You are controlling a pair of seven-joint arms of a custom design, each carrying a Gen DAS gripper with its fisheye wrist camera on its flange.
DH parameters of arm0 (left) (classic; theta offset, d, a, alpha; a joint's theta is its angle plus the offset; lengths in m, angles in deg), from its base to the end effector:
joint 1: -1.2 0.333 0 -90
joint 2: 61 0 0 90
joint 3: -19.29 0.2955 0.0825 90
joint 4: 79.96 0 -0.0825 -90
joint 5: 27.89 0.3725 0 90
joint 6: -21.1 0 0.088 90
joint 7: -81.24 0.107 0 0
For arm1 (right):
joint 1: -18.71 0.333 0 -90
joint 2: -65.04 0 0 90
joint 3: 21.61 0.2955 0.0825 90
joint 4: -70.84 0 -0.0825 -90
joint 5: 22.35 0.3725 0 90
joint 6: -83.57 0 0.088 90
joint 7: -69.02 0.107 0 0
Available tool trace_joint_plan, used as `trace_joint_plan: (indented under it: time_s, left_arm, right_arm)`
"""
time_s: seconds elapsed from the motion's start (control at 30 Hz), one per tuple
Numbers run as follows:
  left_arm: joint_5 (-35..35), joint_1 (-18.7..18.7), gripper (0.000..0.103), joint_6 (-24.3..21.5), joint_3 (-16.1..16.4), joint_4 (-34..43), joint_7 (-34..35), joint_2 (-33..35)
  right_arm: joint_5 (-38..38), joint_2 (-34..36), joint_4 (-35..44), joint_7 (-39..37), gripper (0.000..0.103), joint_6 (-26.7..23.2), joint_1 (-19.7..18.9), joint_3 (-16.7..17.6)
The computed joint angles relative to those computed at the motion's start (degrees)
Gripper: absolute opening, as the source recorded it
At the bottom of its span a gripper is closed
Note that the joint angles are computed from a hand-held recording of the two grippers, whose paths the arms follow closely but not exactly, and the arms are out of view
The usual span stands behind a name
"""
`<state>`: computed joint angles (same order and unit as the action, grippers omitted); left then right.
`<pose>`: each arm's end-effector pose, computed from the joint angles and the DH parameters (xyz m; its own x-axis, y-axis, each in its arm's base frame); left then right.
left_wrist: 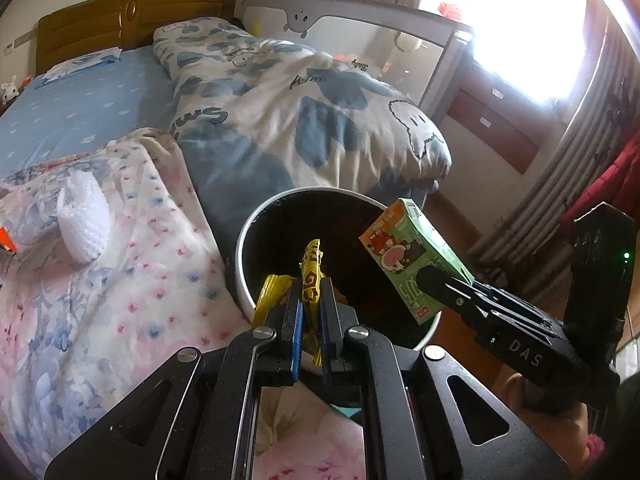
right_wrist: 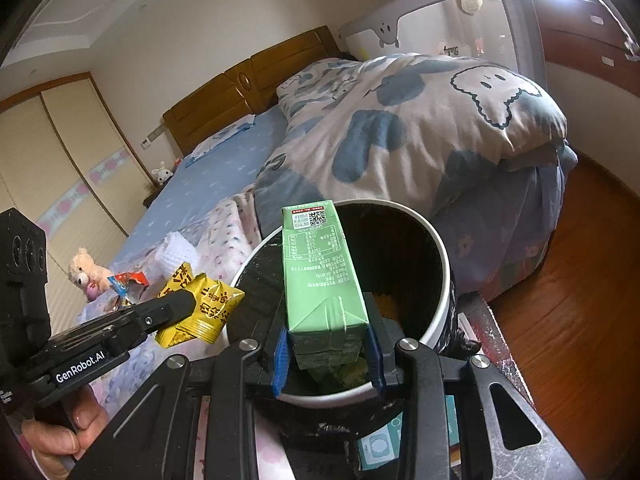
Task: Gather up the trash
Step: 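Carry the yellow bag and green carton over the bin and release both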
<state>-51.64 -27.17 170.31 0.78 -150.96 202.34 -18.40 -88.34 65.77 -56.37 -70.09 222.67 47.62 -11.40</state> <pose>0.5836 -0.4977 0.4006 -0.8239 -0.5093 0.2485 -0.5245 0.5195 -0.6745 0.4203 0.3375 0.3773 -0.5382 -0.7661 -0.3514 -0.4512 0.6140 -0.6476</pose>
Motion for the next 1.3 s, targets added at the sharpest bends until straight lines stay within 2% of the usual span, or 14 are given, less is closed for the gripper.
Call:
trace_joint_plan:
  time_s: [0.47, 0.53, 0.6, 0.67, 0.73, 0.77, 0.93, 1.03, 1.3]
  left_arm:
    - [2.4, -1.8, 0.007, -2.9, 0.8, 5.9, -1.9, 3.9]
    - [2.6, -1.8, 0.010, -3.4, 0.8, 6.3, -1.8, 4.1]
    - [2.9, -2.0, 0.019, -2.5, 1.2, 5.6, -2.3, 3.7]
    - [2.8, -1.8, 0.033, -1.9, 1.1, 4.7, -2.2, 3.2]
    - [2.9, -1.6, 0.037, -0.9, 1.3, 3.4, -2.4, 2.4]
    - [2.7, -1.4, 0.037, -0.7, 1.2, 3.0, -2.3, 2.3]
    - [1.3, 0.3, 0.043, 0.0, 1.0, -0.4, -2.9, 0.6]
    - [0.2, 1.5, 0.045, 0.8, 0.6, -2.8, -2.6, -0.7]
    - [-2.6, 3.3, 0.045, 2.0, -0.7, -5.9, -0.6, -2.6]
  right_arm:
    - [0.6, 0.2, -0.7, -1.3, 0.031, 2.2, -1.3, -0.9]
    - [0.7, 0.2, -0.8, -1.4, 0.031, 2.6, -1.5, -1.0]
    - [1.0, 0.3, -0.9, -1.9, 0.032, 3.4, -1.8, -1.2]
    - [1.4, 0.3, -0.9, -1.8, 0.036, 3.4, -2.0, -1.3]
    - [1.5, 0.2, -1.1, -1.4, 0.037, 3.4, -2.0, -1.3]
    - [1.3, 0.1, -1.2, -0.8, 0.043, 3.2, -2.0, -1.2]
    - [0.3, -0.2, -1.0, 1.0, 0.049, 1.9, -1.6, -0.7]
    - [-1.2, -0.2, -0.4, 3.0, 0.059, 0.8, -1.1, -0.3]
    - [-1.8, 0.3, 1.7, 3.0, 0.060, -2.7, 0.3, 0.3]
